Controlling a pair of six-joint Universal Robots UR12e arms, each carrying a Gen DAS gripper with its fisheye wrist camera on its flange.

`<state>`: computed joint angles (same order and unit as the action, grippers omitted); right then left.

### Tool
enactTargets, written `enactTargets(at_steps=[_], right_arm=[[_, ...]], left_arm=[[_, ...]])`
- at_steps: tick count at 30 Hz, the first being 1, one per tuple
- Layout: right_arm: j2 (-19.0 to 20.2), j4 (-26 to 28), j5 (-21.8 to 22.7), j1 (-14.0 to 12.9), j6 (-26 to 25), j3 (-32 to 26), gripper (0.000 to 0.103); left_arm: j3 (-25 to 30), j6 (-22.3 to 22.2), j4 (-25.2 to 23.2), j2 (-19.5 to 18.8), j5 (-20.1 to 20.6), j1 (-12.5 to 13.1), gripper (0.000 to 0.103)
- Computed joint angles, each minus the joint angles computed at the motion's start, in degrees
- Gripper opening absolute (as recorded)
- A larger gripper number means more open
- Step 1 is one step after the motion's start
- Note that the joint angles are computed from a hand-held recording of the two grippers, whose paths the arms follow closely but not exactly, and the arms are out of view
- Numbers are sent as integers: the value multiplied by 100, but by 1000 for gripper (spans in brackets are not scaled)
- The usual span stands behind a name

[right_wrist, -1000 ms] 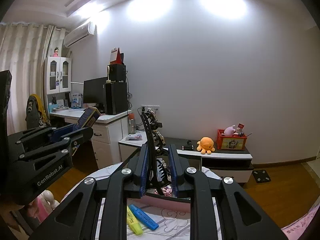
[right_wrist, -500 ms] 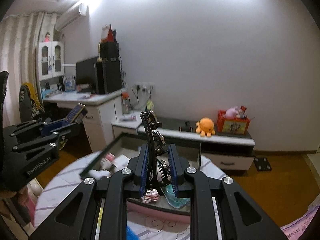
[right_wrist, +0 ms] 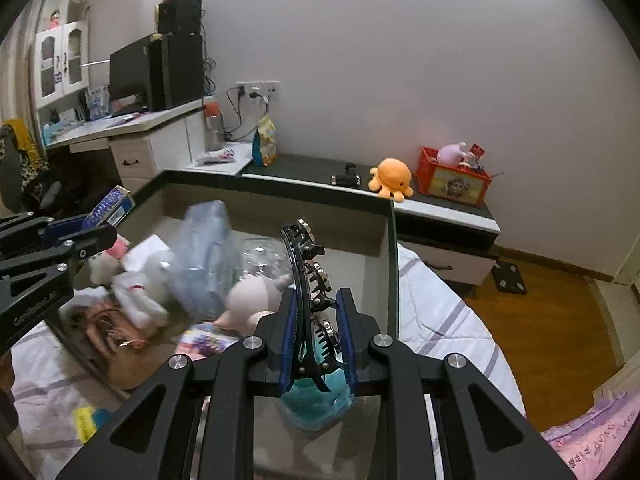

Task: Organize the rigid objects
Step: 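Carry the blue-gold box and hair clip into the pink box, then open both tools and withdraw them from the box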

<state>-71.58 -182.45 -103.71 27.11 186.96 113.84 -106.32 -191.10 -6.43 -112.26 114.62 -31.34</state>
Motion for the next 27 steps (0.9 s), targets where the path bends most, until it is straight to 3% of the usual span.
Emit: enactTargets(at_steps=[3, 5, 6, 7, 9, 12, 14, 15, 16, 19, 22, 24, 27], right_arm=[[22, 47, -27, -22, -4, -27, 20], [25, -36, -77, -27, 16, -12, 21], [10, -24, -39, -37, 47, -5, 21], [-3, -29, 5, -48, 76, -1, 26], [-37, -72, -12, -45, 81, 27, 57], [-133, -285, 116, -25, 53, 112, 62], [-235, -437, 240, -11, 96, 189, 64], [-293, -512, 232, 15, 107, 231, 67], [-337, -570, 207, 45, 123, 256, 78], [-507, -922, 286, 116, 143, 417, 83], [-687, -1151, 94, 285, 58, 557, 87], [-801, -1386, -81, 424, -41, 671, 103], [-951, -1702, -316, 601, -133, 828, 103]], left_arm=[[29, 29, 123, -60, 132, -24, 23], [36, -11, 153, -59, 199, -42, 37], [23, -10, 227, -52, 197, -43, 51], [3, -1, 288, -37, 233, -58, 55], [-37, 18, 384, 9, 301, -81, 58], [-162, 1, 603, 128, 400, -143, 80], [-271, 35, 791, 242, 456, -186, 84], [-321, 33, 872, 294, 482, -211, 92], [-381, 27, 970, 355, 514, -238, 100], [-602, 11, 1323, 575, 591, -345, 103], [-752, -40, 1495, 752, 748, -455, 103], [-880, -83, 1717, 866, 899, -568, 103], [-1075, -112, 2136, 1007, 1141, -754, 103]])
